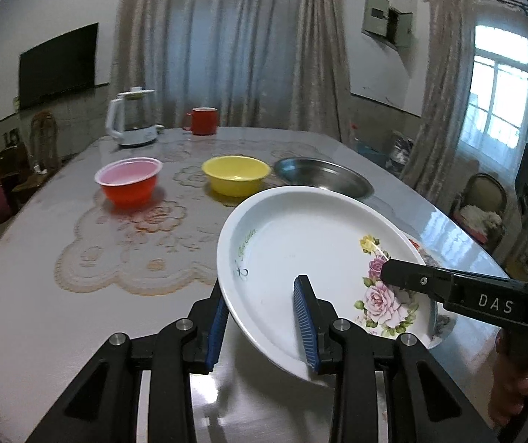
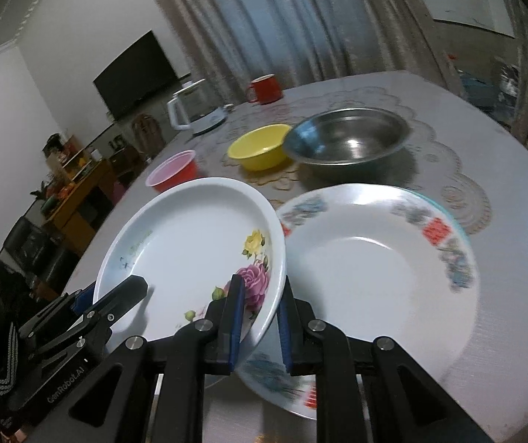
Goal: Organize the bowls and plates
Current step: 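Lower the small flowered plate onto the large white plate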
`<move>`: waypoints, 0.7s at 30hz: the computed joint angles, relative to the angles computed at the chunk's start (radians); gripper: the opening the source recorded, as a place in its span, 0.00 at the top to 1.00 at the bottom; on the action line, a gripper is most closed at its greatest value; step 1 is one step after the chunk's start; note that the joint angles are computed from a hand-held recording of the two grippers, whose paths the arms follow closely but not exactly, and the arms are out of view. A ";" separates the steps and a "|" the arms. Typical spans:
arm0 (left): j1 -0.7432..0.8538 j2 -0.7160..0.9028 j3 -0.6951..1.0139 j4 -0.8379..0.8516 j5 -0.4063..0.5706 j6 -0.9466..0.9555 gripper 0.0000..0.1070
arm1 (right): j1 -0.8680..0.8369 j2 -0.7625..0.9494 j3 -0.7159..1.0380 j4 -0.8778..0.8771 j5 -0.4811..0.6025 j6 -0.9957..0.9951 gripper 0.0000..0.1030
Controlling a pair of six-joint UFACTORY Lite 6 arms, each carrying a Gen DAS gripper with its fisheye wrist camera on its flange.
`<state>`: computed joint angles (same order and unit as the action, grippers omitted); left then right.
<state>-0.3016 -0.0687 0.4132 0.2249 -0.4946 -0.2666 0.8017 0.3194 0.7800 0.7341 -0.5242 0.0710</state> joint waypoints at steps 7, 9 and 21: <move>-0.125 0.092 0.074 -0.151 0.011 0.098 0.67 | -0.051 -0.060 -0.094 -0.032 -0.007 0.054 0.84; -0.161 0.125 0.107 -0.190 0.020 0.125 0.67 | -0.070 -0.074 -0.120 -0.056 -0.008 0.081 0.84; -0.269 0.354 0.307 -0.241 0.088 0.141 0.67 | -0.217 -0.062 -0.191 -0.224 0.008 0.239 0.83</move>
